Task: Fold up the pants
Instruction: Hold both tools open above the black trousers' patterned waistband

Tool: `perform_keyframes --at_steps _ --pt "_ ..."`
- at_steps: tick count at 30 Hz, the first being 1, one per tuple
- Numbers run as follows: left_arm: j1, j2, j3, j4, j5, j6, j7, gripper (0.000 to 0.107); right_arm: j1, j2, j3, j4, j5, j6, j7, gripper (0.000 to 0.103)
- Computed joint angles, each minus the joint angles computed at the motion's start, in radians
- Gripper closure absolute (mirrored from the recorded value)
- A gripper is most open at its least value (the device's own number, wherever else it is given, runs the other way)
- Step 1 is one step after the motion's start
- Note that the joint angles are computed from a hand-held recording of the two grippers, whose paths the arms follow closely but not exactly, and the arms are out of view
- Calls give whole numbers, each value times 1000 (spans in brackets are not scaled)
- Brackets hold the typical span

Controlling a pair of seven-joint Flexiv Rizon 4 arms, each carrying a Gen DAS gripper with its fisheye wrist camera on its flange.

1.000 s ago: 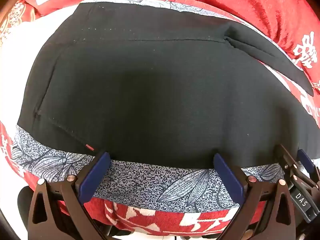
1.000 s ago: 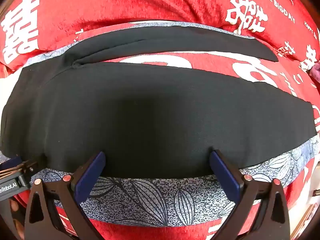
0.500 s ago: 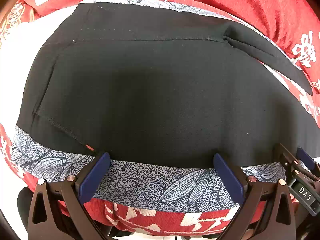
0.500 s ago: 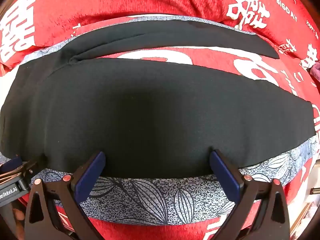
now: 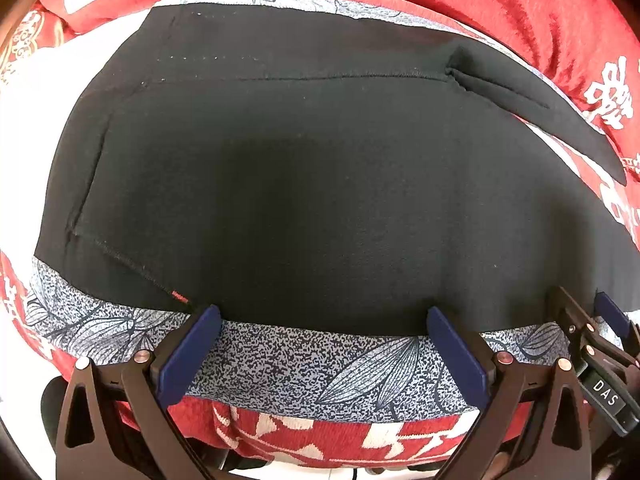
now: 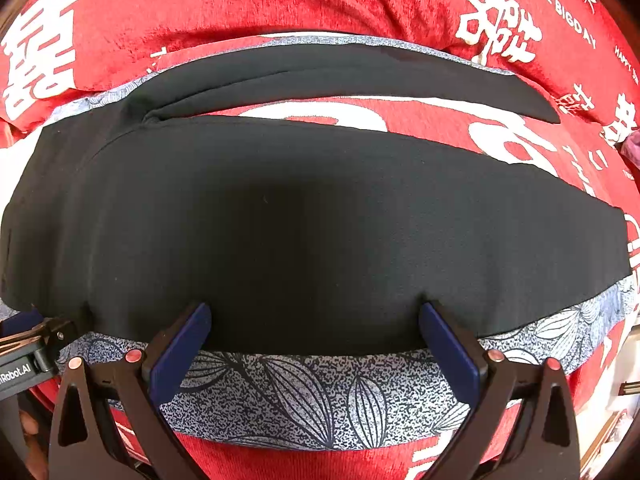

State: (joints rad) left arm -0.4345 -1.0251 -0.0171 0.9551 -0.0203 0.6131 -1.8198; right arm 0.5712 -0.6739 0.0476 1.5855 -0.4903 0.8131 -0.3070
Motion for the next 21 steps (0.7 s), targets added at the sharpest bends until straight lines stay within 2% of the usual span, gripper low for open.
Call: perform_keyframes --at_steps 4,7,12,15,21 --pt "-9 -14 5 -45 9 -46 9 4 1 3 1 -1 2 -7 -2 0" --pt "-37 -12 36 -66 53 -54 -10 4 -3 0 6 -8 8 -10 -13 0" --pt "-66 43 53 -9 110 13 -41 4 -15 0 22 -31 35 -37 -82 0" --pt "-82 73 72 6 150 35 -62 4 6 33 -11 0 -20 -2 -45 0" --pt "-42 146 78 75 190 97 -34 4 22 62 -36 -13 -118 3 -36 0"
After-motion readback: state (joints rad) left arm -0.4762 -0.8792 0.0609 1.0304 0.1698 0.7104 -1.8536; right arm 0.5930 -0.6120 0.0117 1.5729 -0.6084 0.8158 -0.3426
